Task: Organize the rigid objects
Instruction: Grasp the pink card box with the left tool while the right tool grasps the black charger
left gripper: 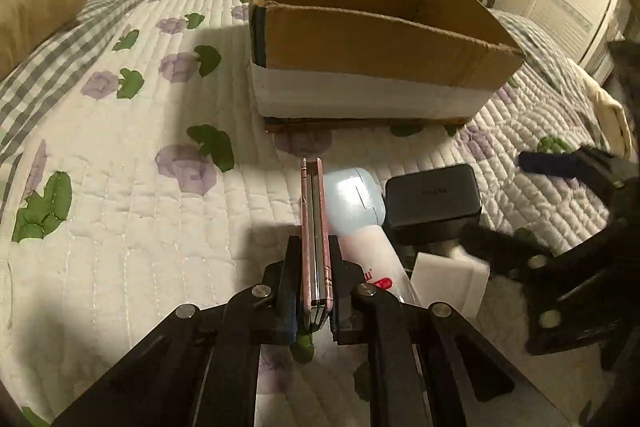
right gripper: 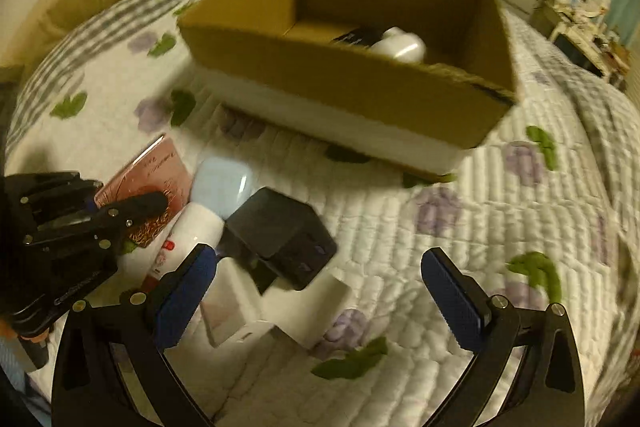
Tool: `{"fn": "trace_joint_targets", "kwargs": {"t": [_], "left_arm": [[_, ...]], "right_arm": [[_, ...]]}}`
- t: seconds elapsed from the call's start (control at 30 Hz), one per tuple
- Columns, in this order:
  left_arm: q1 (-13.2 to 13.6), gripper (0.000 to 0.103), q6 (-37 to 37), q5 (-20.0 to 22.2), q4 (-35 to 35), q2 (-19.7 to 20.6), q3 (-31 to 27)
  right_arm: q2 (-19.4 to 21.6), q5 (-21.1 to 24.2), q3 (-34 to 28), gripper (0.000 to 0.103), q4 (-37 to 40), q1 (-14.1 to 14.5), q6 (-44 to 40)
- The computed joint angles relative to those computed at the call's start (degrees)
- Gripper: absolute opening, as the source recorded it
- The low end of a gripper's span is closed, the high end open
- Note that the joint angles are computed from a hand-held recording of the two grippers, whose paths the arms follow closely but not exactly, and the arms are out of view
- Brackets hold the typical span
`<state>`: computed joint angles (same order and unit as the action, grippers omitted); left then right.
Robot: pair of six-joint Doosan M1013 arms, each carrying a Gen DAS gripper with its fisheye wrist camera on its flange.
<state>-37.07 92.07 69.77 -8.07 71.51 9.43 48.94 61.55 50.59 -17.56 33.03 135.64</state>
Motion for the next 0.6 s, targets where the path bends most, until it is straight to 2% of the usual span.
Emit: {"fn": "trace_joint_targets", "kwargs": {"t": [0.07,0.17,0.27,0.3,0.4,0.53,0.6], "left_arm": [[0.0,0.011,-0.1,-3.1,0.3,-2.2,4.5],[0.0,0.01,0.3,-7.2,0.5,-4.8,9.4],[0.1,0.01,1.0,-9.3,0.8,-6.1,11.2],[0.1,0.01,1.1,-9.6,0.9,-6.3,11.4],[0.0,0.01,1.5,-10.8,1.5,-7.1,12.6],[-0.2,0.01,2.3,-11.9,1.9,-7.9,14.0],[-0.2,0.01,2.5,-12.3,1.8,-8.1,14.3]], "right_arm": [[1.1,1.3,-1.7,0.099,1.4,-0.4,-2.3],[3.0,3.0,-4.4,0.088,3.5,-0.8,-5.6],[4.1,2.6,-5.6,0.075,6.5,-1.4,-9.0],[4.2,1.9,-5.6,0.068,7.9,-1.6,-10.3],[4.7,3.0,-6.6,0.064,6.1,-0.9,-11.3],[2.4,-1.1,-2.9,0.049,2.0,0.2,-8.7],[1.0,-3.2,-1.0,0.046,-0.8,0.6,-5.8]]}}
